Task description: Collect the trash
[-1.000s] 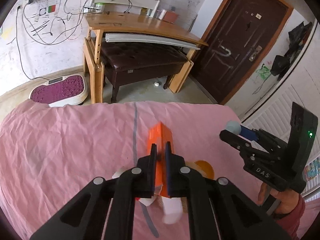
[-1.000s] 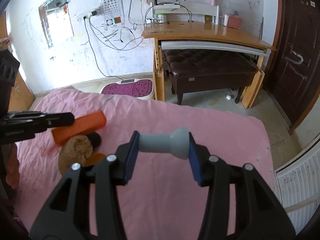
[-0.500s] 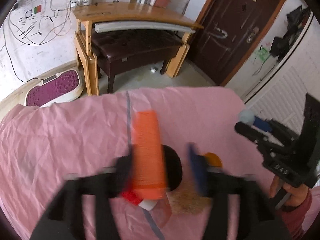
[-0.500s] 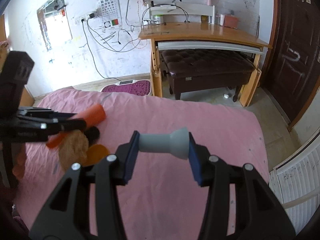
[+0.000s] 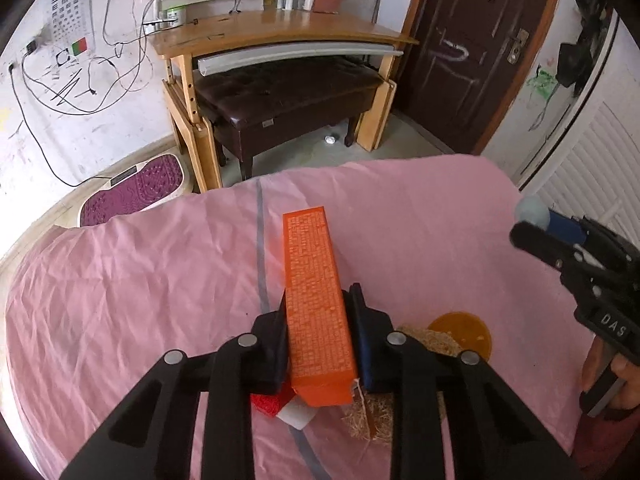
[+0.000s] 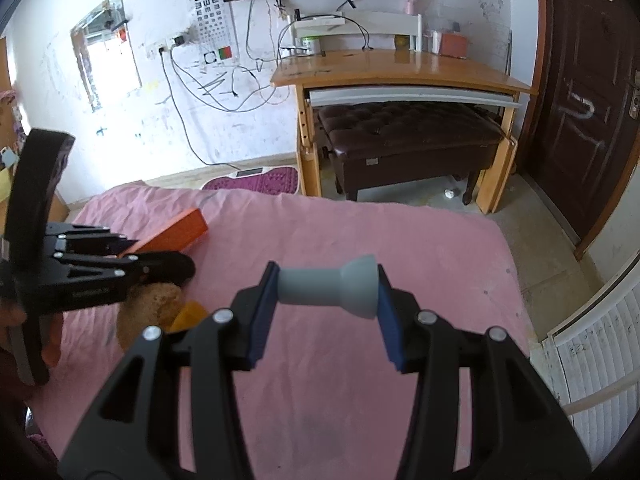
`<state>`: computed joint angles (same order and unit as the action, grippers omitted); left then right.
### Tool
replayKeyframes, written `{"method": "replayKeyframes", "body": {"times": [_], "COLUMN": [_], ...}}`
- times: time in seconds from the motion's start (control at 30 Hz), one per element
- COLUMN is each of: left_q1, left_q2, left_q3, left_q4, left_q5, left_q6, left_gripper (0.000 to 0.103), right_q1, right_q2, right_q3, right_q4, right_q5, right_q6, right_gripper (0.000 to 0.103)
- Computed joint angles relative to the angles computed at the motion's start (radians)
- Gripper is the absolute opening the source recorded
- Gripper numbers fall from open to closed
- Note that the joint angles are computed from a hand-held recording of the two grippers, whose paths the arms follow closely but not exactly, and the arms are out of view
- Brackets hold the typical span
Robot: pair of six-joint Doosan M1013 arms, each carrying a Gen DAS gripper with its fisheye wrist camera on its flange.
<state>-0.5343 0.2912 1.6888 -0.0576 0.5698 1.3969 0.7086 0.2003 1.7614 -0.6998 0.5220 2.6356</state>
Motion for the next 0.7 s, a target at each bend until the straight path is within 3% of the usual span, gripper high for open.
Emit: {"method": "replayKeyframes", "body": {"times": [0.17, 0.37, 0.47, 0.6, 0.7], "left_q1": [-0.007, -0.059, -0.070, -0.047, -0.046], "left_q2": [-0.027, -0.084, -0.094, -0.092, -0.099], "left_q3": [0.018, 0.055, 0.052, 0.044, 0.061], "left_q4": [0.056, 0.340, 0.271, -0.052, -0.129], "left_q5": [-0.045, -0.121, -0.114, -0.066, -0.039], "left_q6": [-0.052, -0.255, -0.182, 0.067, 0.125], "left_gripper": [0.022, 0.022, 0.022, 0.022, 0.022], "right_q1": [0.011, 0.023, 0.026, 0.038, 0.050], "right_q2": [-0.019, -0.072, -0.095, -0.114, -0.135], "right_q3": [0.019, 0.075, 0.100, 0.123, 0.148], "right_q4": [-0.059, -0.176, -0.207, -0.237, -0.276], "right_q5": [0.004, 0.000, -0.009, -0.005, -0.005], "right_q6": [0.056, 0.201, 0.258, 0.304, 0.352], "right_gripper": [0.044, 0.044, 0.045, 0.045, 0.045]}}
